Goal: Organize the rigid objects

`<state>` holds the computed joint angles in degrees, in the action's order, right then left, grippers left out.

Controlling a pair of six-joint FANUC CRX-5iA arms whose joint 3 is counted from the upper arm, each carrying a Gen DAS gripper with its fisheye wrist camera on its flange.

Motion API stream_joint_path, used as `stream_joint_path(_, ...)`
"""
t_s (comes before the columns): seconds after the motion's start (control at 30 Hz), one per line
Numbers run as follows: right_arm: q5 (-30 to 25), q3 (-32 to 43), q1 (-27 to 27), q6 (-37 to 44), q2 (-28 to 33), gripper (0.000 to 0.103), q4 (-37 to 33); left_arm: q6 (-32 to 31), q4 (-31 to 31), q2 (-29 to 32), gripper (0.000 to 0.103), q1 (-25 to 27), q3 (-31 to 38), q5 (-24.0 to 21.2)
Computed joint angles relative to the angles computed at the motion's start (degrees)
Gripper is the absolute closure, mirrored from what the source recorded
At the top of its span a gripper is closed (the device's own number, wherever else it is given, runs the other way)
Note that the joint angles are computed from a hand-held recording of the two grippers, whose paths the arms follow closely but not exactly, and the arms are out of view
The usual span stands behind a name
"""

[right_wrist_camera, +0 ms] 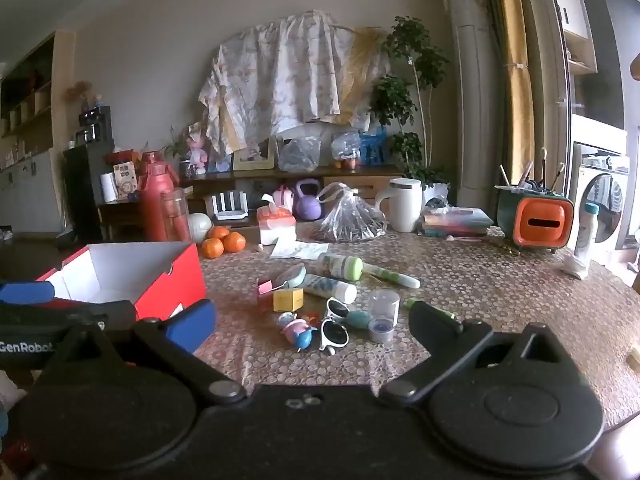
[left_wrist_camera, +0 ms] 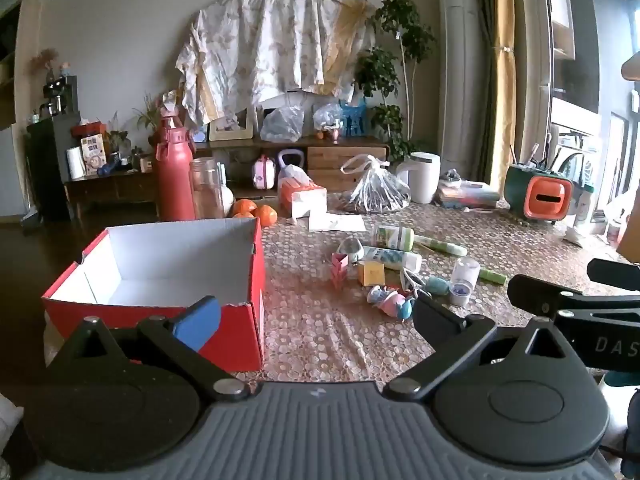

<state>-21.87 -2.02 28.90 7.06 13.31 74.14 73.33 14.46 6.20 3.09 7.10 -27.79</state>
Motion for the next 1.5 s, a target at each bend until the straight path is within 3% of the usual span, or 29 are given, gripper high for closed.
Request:
stream_joint_path(0.2,0.52,-0.45,-0.3,-2.12,-0.11,0.0,2.05,-0.62,0.05,-0.53,0.0,-0.45,-1.57,2.06)
stream_joint_path(0.4,0.65,-0.47,-0.38,-0.66,-0.52,0.0,0.4,0.71,-0.04,-0.4,0.0,-0.38,-0.17,-0.33)
stream_joint_path(0.47,1.26,-0.95,-0.71,-2.04,-0.61,0.0,1.99,-1.08,2.81,-0.38,0.0,0.39,-0.77,-0.37)
stream_joint_path(0.67,0.69,-0.77,-0.22,-1.76,-0.74,0.0,1.78,-1.57,3.53,-0.34,0.0,0.57,-0.96,-0.34)
stream_joint_path(1.5,1.11,-1.17,-0.45,-3.65,-0.88,0.0,3.61,1.81,0.36,-0.9,0.0,0.53,-0.02,-1.57)
